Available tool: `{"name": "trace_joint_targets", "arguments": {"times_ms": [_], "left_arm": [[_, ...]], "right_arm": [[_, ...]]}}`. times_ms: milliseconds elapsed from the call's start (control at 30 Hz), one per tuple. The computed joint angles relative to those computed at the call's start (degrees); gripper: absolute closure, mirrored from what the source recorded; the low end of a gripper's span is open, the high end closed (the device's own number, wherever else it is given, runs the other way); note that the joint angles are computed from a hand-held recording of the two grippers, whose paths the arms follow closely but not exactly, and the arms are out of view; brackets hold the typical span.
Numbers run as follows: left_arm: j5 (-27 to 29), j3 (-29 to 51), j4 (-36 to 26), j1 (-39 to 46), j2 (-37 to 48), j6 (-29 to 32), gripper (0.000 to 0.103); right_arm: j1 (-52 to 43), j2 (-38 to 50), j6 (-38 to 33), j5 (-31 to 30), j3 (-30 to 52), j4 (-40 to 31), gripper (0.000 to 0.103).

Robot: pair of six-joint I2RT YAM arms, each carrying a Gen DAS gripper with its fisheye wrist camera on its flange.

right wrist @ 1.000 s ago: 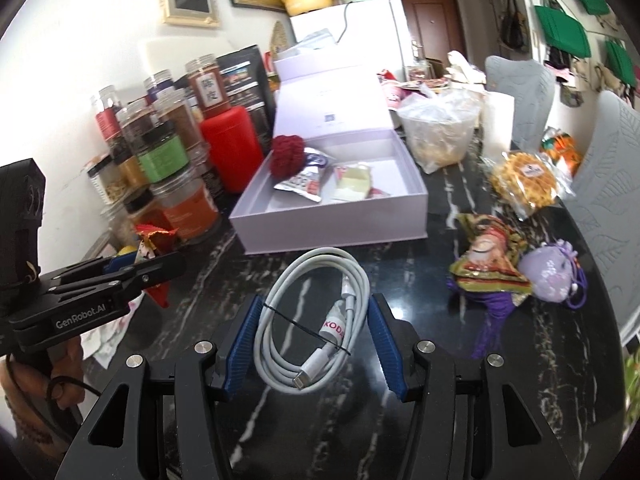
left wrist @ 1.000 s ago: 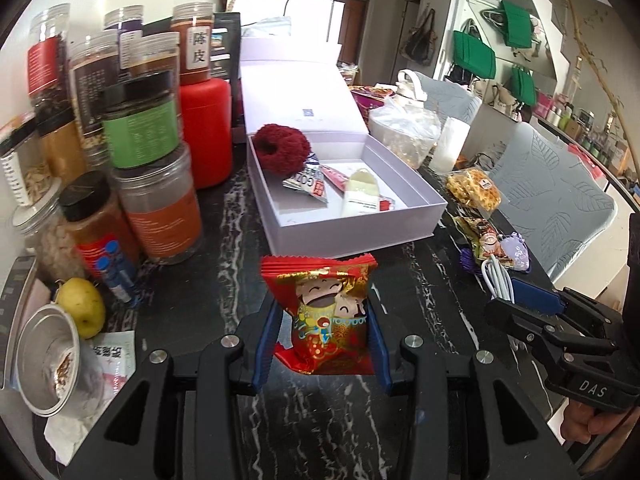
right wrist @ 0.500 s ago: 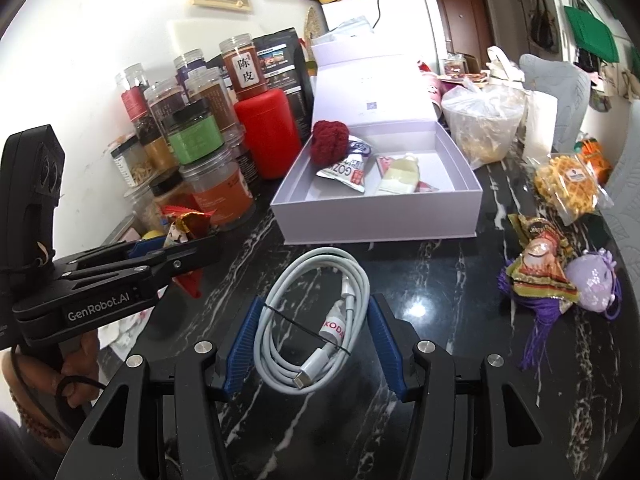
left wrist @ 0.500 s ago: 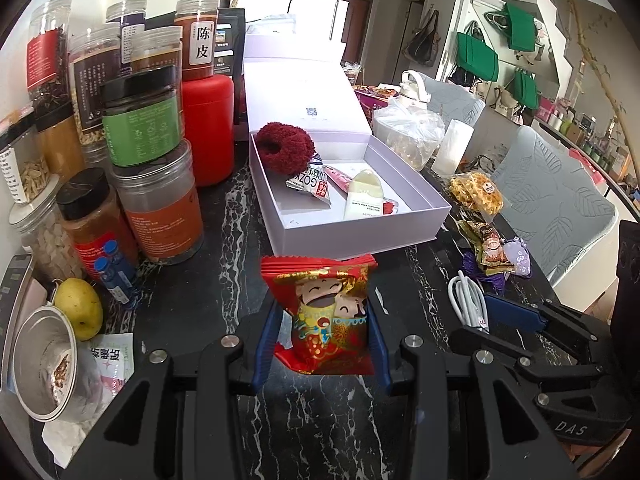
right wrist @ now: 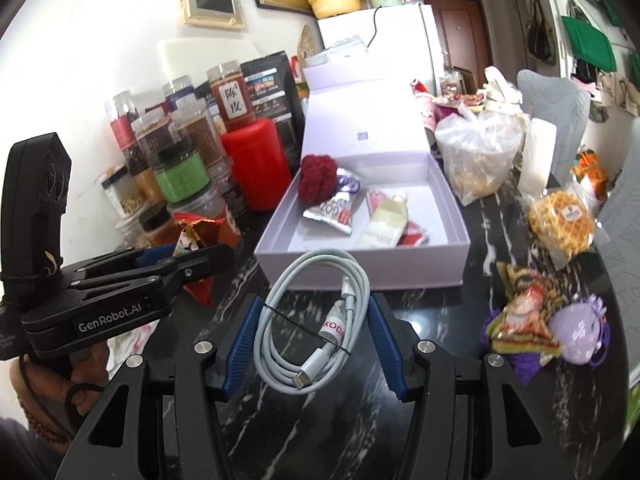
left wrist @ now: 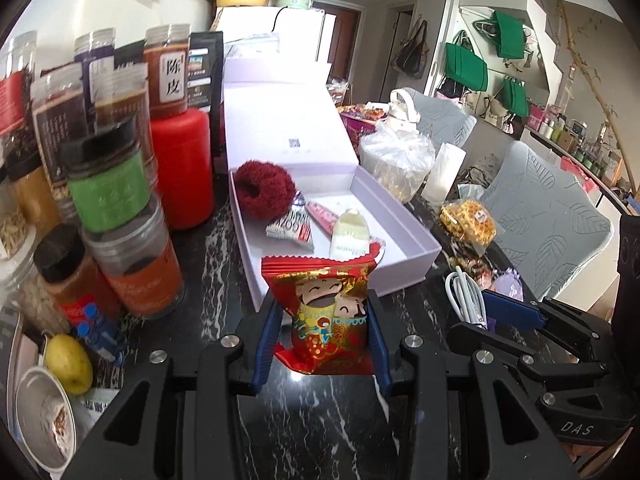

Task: Organize soft objects
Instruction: 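Carry the red snack packet and white cable with both tools toward the lavender box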

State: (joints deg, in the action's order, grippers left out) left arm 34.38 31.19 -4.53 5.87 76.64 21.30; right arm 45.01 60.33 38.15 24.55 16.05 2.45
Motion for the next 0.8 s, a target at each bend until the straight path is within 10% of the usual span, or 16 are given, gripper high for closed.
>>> {"name": "trace_joint_targets", "arguments": {"times_ms": [800], "left_arm": [[-5.57,17.75,7.49,-10.49,7.62,-10.75,0.063]], "right_arm": [[-24.75,1.28,-21.45,-16.27,15.73,-1.14,0.049]]}}
